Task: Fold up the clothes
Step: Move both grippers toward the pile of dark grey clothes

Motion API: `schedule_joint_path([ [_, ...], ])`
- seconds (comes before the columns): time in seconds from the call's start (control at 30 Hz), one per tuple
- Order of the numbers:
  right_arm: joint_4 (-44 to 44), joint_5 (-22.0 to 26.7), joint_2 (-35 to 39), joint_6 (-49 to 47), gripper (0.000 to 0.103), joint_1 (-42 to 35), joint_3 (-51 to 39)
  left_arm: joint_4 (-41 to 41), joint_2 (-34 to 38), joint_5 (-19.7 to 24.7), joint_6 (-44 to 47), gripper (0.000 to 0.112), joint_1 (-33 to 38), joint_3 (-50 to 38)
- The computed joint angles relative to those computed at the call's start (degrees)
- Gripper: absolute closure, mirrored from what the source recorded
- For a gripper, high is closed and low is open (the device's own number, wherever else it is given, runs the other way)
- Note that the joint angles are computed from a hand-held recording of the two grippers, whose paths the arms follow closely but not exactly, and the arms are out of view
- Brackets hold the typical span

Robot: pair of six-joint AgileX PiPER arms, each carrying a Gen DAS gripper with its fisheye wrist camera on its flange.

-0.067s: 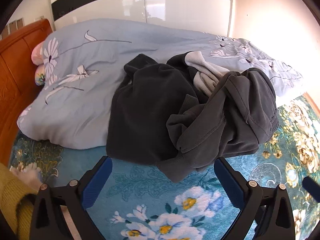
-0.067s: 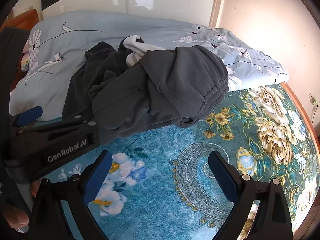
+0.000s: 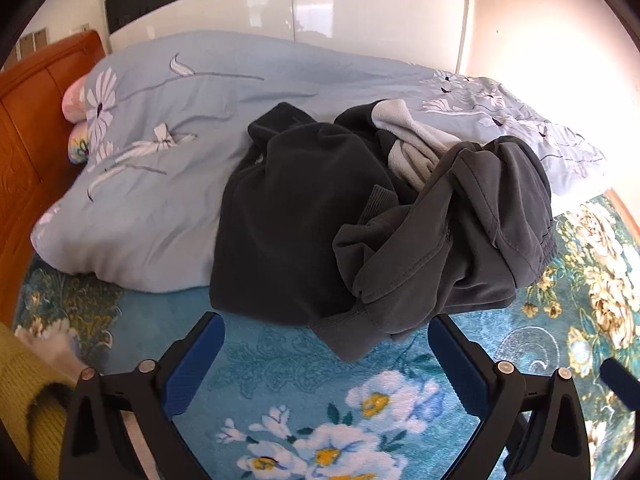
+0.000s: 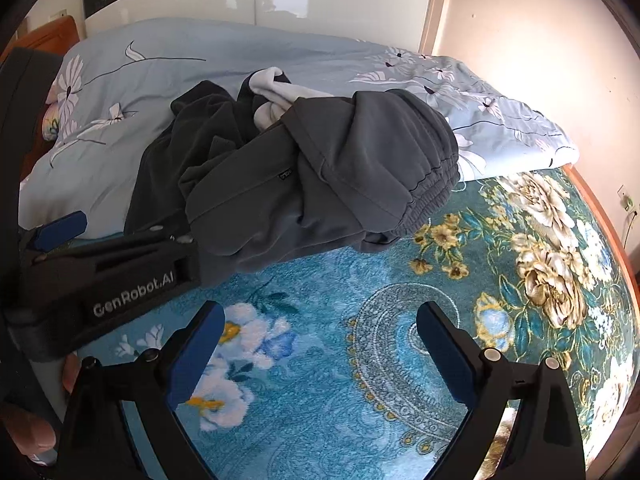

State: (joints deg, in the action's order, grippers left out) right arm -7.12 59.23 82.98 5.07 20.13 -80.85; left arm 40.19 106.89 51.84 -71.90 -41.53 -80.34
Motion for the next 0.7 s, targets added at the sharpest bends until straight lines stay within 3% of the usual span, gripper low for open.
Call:
schedule_joint_path([
  [0.13, -0.2, -0.3, -0.1, 0.6, 0.006, 0.1, 0.5, 0.9, 0.1, -0.6, -1.8, 0.009, -1.3, 0.8],
  [0.2, -1.0, -1.4, -1.5, 1.6, 0.006, 0.9, 2.6, -1.5, -1.3, -4.8, -1.4, 0.009, 1.4, 3.6],
  [0.37, 0.0, -0.3, -0.8, 0.2, 0.006, 0.6, 1.9, -6.9, -3.6, -10.2, 2.8, 0.009, 4.2, 6.1],
  [0.7, 0.7, 0.0, -1.3, -0.2, 0.006, 0.8, 2.4, -3.6, -3.4, -9.1, 0.6, 0.009, 2.5, 5.9],
])
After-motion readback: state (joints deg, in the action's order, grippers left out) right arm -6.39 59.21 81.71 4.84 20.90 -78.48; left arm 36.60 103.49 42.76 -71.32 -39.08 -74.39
